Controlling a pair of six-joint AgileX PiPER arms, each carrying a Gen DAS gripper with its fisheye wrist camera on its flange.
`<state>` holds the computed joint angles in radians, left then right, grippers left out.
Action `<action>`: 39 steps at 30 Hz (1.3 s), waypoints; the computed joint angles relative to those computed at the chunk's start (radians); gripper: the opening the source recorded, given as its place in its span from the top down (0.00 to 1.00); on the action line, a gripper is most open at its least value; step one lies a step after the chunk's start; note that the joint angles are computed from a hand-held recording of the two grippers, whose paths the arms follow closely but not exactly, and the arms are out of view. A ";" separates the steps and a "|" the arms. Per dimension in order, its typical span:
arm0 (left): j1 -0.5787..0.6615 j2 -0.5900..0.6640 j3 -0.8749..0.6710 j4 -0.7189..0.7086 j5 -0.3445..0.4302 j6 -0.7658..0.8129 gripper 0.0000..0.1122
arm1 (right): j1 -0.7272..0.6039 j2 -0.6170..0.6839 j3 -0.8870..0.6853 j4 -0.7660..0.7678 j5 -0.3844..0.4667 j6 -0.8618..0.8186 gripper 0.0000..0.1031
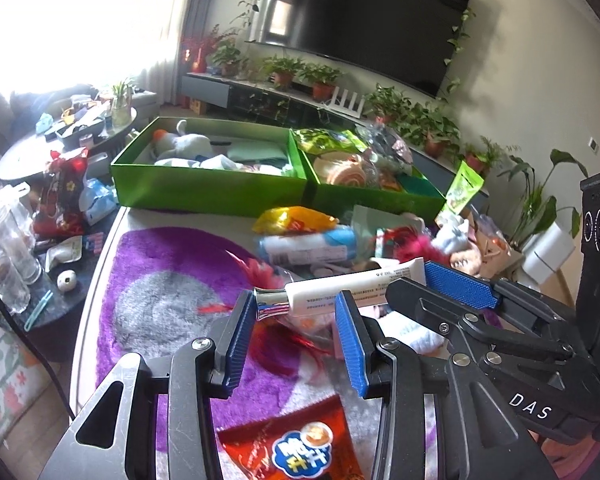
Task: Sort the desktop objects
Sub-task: 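Lift the white tube with the left gripper toward the green boxes, then carry the white tube with the left gripper over the green box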
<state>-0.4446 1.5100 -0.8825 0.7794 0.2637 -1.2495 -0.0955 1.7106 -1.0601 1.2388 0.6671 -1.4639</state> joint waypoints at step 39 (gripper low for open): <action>0.359 0.230 -0.463 -0.752 0.105 0.914 0.64 | 0.206 0.450 -0.860 -0.346 0.113 0.613 0.57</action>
<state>-0.0859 1.7398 -1.3453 0.0276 0.3688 -0.3359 0.1109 2.1606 -1.9197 0.8927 0.7796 -0.8509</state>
